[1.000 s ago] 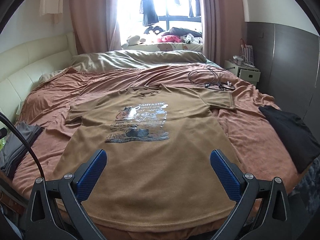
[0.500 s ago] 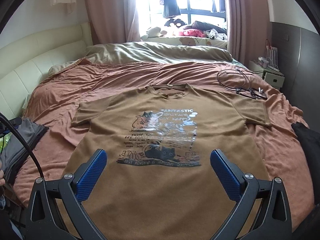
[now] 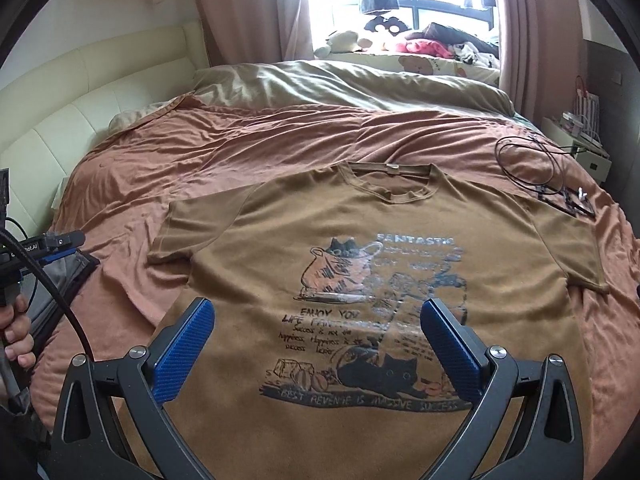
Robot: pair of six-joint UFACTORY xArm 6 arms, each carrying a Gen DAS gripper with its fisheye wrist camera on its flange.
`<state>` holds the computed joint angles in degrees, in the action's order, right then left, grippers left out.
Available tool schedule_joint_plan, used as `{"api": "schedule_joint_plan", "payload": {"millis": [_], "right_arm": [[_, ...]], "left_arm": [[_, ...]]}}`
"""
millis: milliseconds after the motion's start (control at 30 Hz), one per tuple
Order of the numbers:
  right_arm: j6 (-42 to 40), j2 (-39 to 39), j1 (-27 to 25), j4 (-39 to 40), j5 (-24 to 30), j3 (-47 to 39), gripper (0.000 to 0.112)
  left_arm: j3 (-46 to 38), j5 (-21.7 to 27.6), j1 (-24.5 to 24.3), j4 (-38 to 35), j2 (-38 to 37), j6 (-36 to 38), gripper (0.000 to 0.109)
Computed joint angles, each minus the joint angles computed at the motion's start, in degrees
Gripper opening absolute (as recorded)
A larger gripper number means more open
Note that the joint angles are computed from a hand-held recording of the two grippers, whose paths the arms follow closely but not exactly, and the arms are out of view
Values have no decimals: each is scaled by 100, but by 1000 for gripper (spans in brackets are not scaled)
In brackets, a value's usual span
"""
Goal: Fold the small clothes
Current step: 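Move both tools forward over the tan T-shirt toward its sleeve, then grasp the sleeve with the left tool and fold it onto the shirt body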
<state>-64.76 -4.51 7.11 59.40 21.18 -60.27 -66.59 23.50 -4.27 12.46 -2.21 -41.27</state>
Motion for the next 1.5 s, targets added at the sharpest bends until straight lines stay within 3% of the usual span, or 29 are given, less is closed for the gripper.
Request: {"api": "schedule_joint_plan", "payload": {"millis": [67, 200, 300, 367, 533, 633, 867, 933, 1033, 1100, 1500], "right_arm": [[269, 258, 28, -272, 131, -256, 91], [879, 847, 111, -731, 365, -889, 86], [1296, 1262, 138, -1061, 704, -1415, 79], [1605, 1564, 193, -1357, 839, -1785, 64], [2025, 2182, 312, -1681, 1095, -2566, 61], [2102, 2539, 387, -1763, 1298, -3034, 43], [2763, 3586, 617, -2276, 1898, -4384, 22], [3022, 3998, 655, -2307, 2208, -4976, 14], [3319, 4519, 676, -2283, 2595, -5748, 11], [3405, 4730, 685, -2219, 2733, -6045, 9], [3994, 5979, 696, -1667, 3680, -7694, 6]], "left_arm": [[-209, 26, 49, -212, 256, 226, 48], [-662, 93, 150, -578, 771, 638, 47], [-1006, 144, 247, -972, 1174, 1018, 39], [-1238, 200, 317, -1133, 1446, 1127, 37], [-1874, 445, 470, -1368, 2128, 1335, 35], [-2219, 589, 533, -1558, 2494, 1483, 35], [-2754, 778, 606, -1808, 3063, 1576, 33], [-2819, 818, 597, -1766, 3097, 1547, 24], [-2836, 838, 620, -2036, 3096, 1698, 10], [-2779, 763, 628, -2402, 3047, 1957, 7], [-3034, 730, 545, -2832, 2810, 2630, 6]]}}
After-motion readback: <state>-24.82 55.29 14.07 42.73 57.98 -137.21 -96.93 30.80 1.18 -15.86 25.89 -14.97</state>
